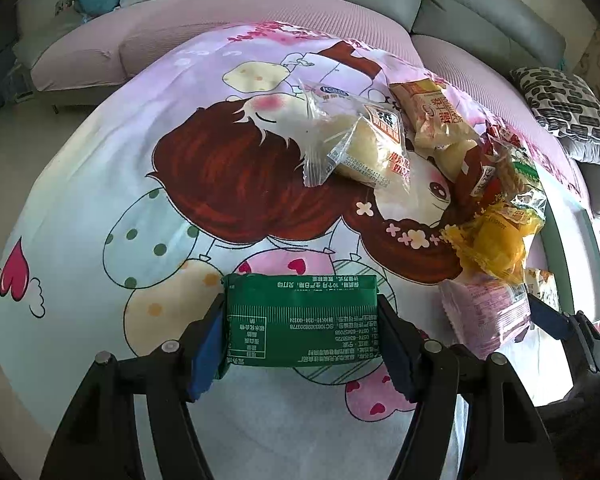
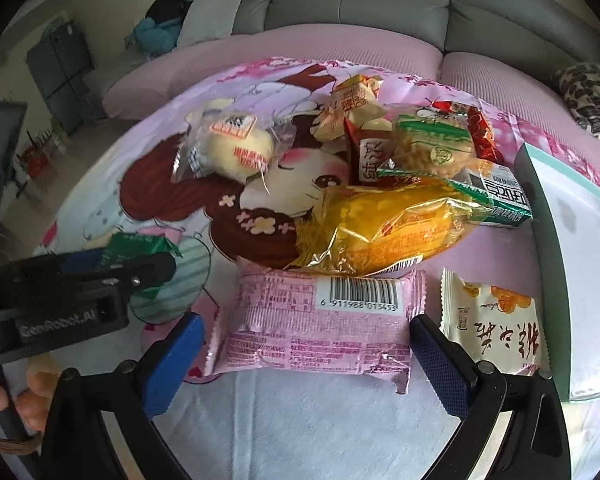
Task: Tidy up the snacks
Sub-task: 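Close the left tool on the green pack while the right tool grasps the pink pack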
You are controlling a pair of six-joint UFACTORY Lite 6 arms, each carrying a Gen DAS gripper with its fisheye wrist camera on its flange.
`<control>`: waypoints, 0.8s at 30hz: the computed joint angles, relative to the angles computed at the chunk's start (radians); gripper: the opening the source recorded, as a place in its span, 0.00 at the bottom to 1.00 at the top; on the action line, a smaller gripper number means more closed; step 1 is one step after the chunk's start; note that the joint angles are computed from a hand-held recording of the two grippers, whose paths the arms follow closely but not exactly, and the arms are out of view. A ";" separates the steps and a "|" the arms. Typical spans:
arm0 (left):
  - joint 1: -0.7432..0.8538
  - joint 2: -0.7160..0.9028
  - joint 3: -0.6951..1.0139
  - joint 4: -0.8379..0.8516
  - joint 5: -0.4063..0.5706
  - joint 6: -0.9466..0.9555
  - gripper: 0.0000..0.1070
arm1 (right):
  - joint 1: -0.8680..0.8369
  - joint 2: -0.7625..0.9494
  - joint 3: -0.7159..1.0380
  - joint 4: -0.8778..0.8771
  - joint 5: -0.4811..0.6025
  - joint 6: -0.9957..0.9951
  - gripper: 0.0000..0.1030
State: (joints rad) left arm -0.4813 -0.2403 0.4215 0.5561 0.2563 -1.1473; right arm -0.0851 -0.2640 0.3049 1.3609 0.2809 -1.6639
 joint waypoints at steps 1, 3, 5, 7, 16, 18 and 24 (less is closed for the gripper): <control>-0.001 0.002 0.002 -0.001 0.000 0.000 0.66 | 0.000 0.007 0.002 0.004 -0.004 -0.003 1.00; -0.001 0.002 0.002 -0.002 0.001 0.001 0.66 | -0.002 0.022 0.009 0.012 -0.013 -0.005 1.00; -0.005 0.006 0.004 0.012 0.001 -0.017 0.66 | -0.017 0.025 0.012 0.003 -0.001 0.006 0.98; -0.005 0.006 0.004 0.012 0.002 -0.017 0.66 | -0.033 0.023 0.017 -0.010 0.015 0.019 0.95; -0.029 0.013 0.014 0.043 0.020 -0.056 0.66 | -0.051 0.000 0.009 -0.035 0.029 0.030 0.85; -0.029 0.014 0.017 0.038 0.022 -0.049 0.66 | -0.067 -0.013 0.005 -0.054 0.046 0.043 0.84; -0.036 -0.007 0.022 0.027 0.040 -0.033 0.66 | -0.118 -0.051 -0.003 -0.117 0.104 0.082 0.84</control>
State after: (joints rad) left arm -0.5177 -0.2476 0.4434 0.5832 0.2959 -1.1798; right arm -0.2031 -0.3146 0.3019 1.2442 0.3851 -1.5817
